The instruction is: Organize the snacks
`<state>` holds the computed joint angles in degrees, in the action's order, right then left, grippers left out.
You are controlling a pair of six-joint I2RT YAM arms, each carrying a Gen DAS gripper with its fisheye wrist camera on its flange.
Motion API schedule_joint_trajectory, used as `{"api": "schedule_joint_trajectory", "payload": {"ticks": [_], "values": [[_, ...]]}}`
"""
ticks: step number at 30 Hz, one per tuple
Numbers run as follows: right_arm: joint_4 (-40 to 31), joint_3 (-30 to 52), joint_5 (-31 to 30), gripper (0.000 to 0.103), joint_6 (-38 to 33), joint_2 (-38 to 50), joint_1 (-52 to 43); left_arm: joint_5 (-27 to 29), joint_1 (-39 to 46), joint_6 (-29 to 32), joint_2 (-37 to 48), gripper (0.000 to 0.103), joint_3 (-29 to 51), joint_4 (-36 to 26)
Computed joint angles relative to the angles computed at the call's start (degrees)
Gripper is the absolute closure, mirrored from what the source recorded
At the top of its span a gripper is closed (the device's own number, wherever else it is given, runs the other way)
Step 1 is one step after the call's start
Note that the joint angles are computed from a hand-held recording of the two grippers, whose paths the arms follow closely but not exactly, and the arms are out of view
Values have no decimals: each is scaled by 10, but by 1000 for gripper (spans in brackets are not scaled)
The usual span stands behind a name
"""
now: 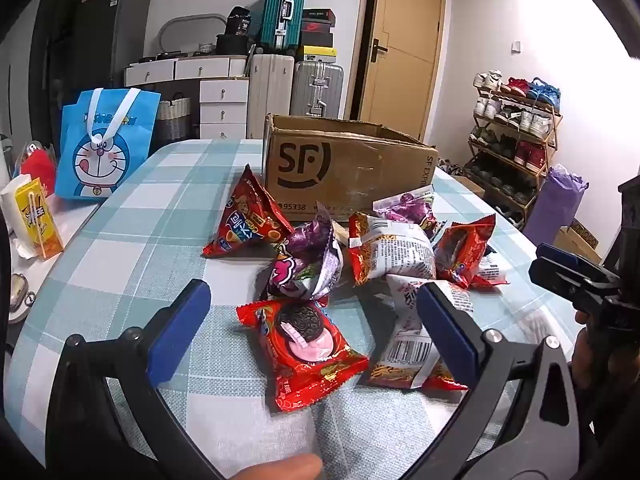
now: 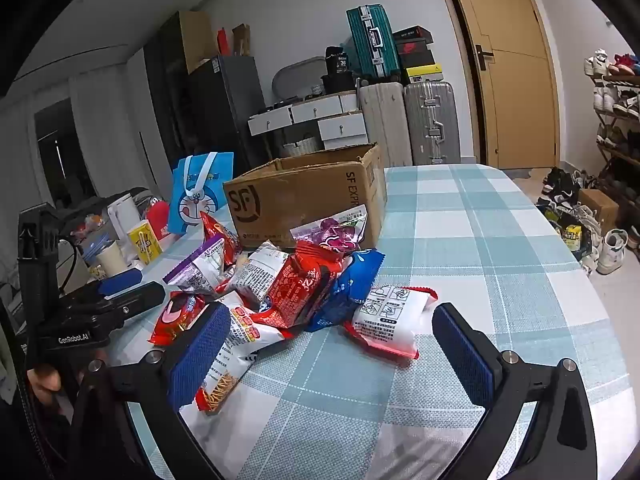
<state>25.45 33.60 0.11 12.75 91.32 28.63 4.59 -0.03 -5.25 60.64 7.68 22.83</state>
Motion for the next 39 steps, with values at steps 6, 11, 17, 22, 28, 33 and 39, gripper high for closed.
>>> {"api": "schedule_joint_trajectory", "payload": {"ticks": [6,11,17,22,28,33,39], "values": [[5,-2,-2,0,2,0,0,3,2,-2,0,0,2,-6],[4,-1,-4,0,3,1,-2,4,2,-3,0,0,2,-6],[4,-1,-6,0,4,2,-3,4,2,-4,0,0,3,-7],[4,-2,-7,0,4,1,-4,4,2,-4,0,0,3,-7],[5,-2,-8,0,5,2,-4,5,2,-4,0,0,3,-8],[4,-2,-8,0,5,2,-5,4,2,-4,0,0,3,-8],[4,-2,-9,0,5,1,-6,5,2,-4,0,0,3,-7]]}}
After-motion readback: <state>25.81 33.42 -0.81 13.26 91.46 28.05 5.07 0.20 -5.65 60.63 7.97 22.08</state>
